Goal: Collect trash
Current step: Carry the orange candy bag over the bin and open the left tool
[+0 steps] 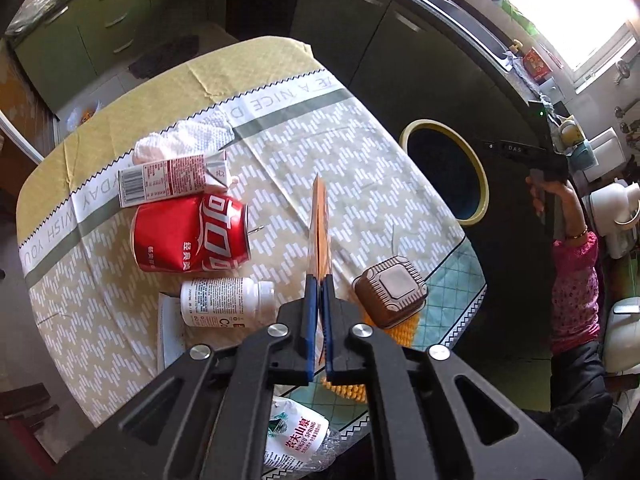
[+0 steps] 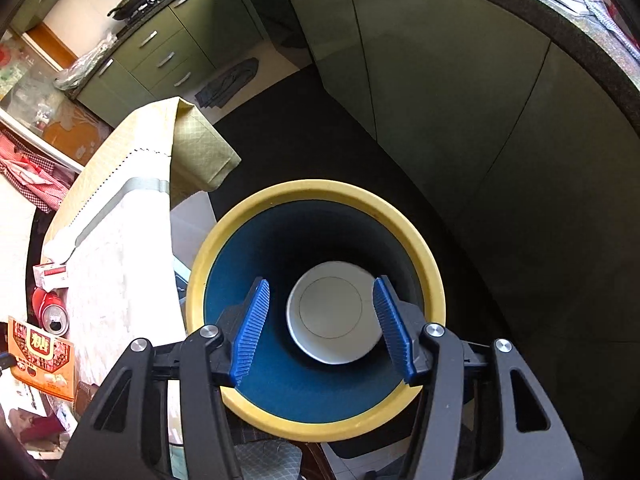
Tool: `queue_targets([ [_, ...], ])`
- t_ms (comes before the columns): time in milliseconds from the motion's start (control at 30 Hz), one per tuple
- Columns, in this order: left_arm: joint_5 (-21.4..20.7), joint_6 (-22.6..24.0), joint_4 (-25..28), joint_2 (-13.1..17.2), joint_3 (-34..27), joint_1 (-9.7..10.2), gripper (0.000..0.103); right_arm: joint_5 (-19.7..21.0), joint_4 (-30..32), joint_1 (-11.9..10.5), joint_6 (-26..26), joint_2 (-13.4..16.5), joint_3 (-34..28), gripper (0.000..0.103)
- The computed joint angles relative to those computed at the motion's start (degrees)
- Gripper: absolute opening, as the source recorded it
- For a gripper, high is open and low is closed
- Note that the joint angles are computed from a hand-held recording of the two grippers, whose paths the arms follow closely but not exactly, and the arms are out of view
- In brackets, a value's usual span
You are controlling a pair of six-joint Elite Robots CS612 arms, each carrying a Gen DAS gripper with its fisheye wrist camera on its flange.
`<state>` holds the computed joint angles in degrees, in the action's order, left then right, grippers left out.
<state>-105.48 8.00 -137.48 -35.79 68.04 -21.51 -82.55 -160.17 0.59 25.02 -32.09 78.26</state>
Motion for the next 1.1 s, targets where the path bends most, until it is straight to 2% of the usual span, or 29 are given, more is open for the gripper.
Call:
queue_targets([
  [233,0.2,2.1,-2.8,-1.6,0.1,-1.9,0.003,0.4,-10.1,0.3,-0.8,-3.8,9.1,0.054],
  [433,-0.9,4.8,-1.6,0.3,-4.3,-5.23,0.003,-2.1,-18.9,0.8,-0.5,-7.3,17.9,0.054],
  [567,-1.4,5.8,0.6,3.9,-10.1,-8.43,0.003,-3.4,-24.3,0.7,1.3,-9.2,23.6,0.054],
  [700,-0.4,6.5,4.4,9.3,-17.7,-11.72,0.003,-4.2,-27.7,0.2,3.4,-10.7,28.5,0.054],
  [900,3.7,6.2,9.3,17.7,-28.9,-14.74,0.004,-4.6,-29.8,-0.7,4.7,-12.1,32.8,0.055],
  [933,4.6,6.0,10.4,18.8,-30.5,-15.08,0.007,-4.5,-29.7,-0.7,4.7,-12.2,33.0,0.055],
  [967,5.7,5.6,11.4,19.6,-31.6,-15.37,0.016,-4.1,-29.8,-0.9,4.5,-12.3,33.1,0.055],
  [1033,7.4,5.1,12.5,20.6,-32.8,-15.74,0.023,-3.2,-29.9,-1.1,3.7,-12.3,33.1,0.055],
  [1100,7.7,4.9,13.3,20.9,-33.0,-15.81,0.024,-2.9,-29.7,-1.1,2.6,-12.1,32.6,0.055],
])
